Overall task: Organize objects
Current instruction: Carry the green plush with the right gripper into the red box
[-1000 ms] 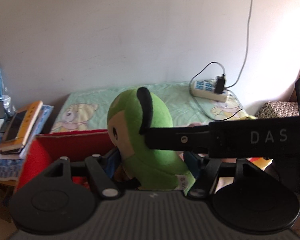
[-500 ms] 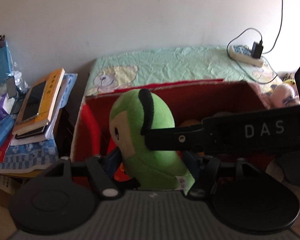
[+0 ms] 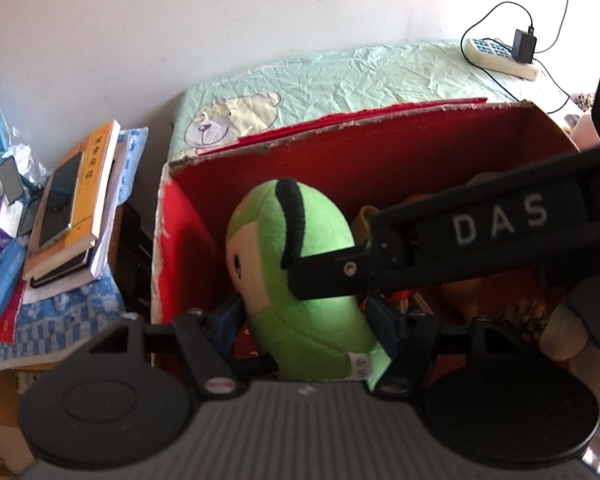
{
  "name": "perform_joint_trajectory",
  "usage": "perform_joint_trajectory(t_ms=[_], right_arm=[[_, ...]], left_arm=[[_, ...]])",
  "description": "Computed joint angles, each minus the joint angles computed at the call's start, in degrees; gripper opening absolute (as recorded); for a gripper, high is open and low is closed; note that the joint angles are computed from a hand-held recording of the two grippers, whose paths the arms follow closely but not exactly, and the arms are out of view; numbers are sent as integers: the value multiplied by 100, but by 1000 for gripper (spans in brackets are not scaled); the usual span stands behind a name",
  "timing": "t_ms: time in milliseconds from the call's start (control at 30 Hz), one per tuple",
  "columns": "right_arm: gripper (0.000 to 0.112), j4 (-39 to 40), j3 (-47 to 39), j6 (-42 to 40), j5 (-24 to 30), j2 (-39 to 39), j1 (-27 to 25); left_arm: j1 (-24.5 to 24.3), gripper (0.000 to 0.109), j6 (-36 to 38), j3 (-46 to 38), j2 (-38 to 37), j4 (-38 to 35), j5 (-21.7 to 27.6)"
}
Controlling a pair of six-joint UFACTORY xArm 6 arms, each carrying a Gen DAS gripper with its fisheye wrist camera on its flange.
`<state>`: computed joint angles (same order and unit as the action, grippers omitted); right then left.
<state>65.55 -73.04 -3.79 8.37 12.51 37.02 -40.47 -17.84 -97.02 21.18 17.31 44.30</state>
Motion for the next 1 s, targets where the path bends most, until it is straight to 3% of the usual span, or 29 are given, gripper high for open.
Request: perform_joint_trajectory(t_ms=[133, 233, 333, 500, 767, 900, 1000], right_arm=[[49, 444, -167, -414, 360, 80, -87], [49, 261, -247, -336, 544, 117, -115], [49, 103, -233, -265, 544, 96, -100], [53, 550, -132, -638, 566, -26, -108], [54, 194, 33, -270, 364, -152, -68], [55, -340, 130, 247, 349, -187, -78], [56, -150, 157, 67, 341, -222, -67]], left_arm=[[23, 70, 5, 183, -156, 17, -26], [26, 77, -219, 436, -368, 187, -145], [32, 77, -367, 623, -536, 254, -262], [-25, 76, -705, 659, -566, 582, -222], [-15, 77, -851, 723, -618, 615, -255], [-76, 78, -908, 618, -511, 705, -99], [-65, 78, -898, 701, -581, 656, -184]])
